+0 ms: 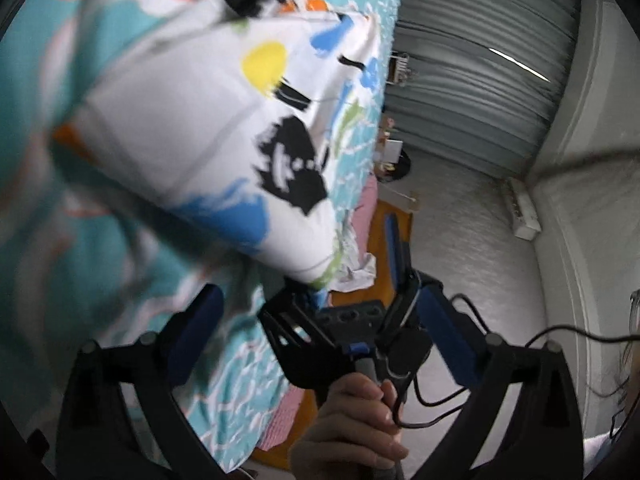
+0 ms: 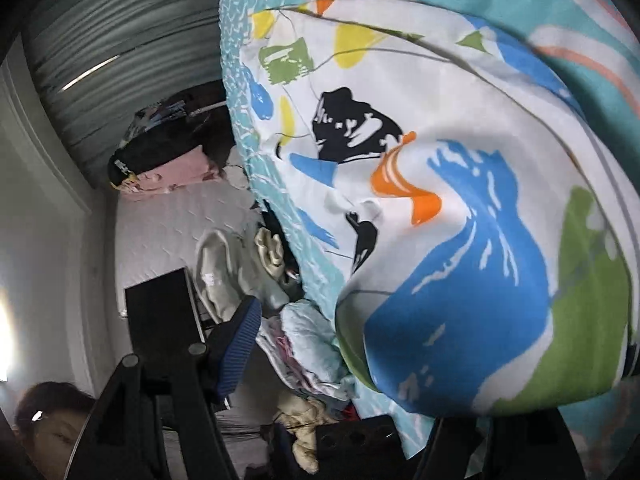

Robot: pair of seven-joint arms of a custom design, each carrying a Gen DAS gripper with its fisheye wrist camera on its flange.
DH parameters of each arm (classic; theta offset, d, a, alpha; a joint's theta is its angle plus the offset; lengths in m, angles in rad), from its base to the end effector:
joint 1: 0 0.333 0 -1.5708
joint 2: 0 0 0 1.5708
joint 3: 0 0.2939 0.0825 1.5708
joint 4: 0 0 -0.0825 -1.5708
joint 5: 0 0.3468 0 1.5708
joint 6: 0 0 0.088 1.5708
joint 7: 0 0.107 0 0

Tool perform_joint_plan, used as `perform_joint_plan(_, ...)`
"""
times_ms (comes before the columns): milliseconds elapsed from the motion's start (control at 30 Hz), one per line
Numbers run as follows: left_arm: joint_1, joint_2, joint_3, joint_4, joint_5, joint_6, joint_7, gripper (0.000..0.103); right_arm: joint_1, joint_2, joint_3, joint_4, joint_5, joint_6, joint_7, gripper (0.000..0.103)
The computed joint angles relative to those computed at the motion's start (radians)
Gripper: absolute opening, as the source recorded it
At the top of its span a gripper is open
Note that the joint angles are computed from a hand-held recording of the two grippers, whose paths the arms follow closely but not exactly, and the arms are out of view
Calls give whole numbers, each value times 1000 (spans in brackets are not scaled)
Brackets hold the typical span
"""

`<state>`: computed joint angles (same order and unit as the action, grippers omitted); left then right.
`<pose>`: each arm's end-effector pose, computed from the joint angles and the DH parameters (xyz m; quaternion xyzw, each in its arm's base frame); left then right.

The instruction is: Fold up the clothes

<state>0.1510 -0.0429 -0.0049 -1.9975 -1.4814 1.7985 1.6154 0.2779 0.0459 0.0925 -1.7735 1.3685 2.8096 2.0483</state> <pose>0.5280 -0.0073 0.5287 0.6822 -0.3425 0.4596 0.4539 0.5587 0.1649 0.5948 -0.1360 0.7930 0.3066 0.5086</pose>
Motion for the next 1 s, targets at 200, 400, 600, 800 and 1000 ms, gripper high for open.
perform_joint_plan(200, -26, 47, -32, -19, -125, 147, 19, 99, -1, 2, -1, 12, 99, 3, -46, 69)
perform_joint_plan(400, -40, 103, -65, 56, -120, 305, -14, 98, -7, -28, -17, -27, -150, -20, 139, 69)
perform_joint_plan(600, -41, 171, -89, 177, 25, 333, -30, 63, 7, -49, -13, -122, -279, 31, 357, 69)
perform_joint_plan(800, -1, 200, -110, 222, 43, 247, -47, 34, 38, -40, 3, -168, -9, 187, 264, 69)
perform_joint_plan(1000, 33, 225, -113, 236, 76, 164, -38, 23, 31, -81, -7, -201, -87, 218, 191, 40)
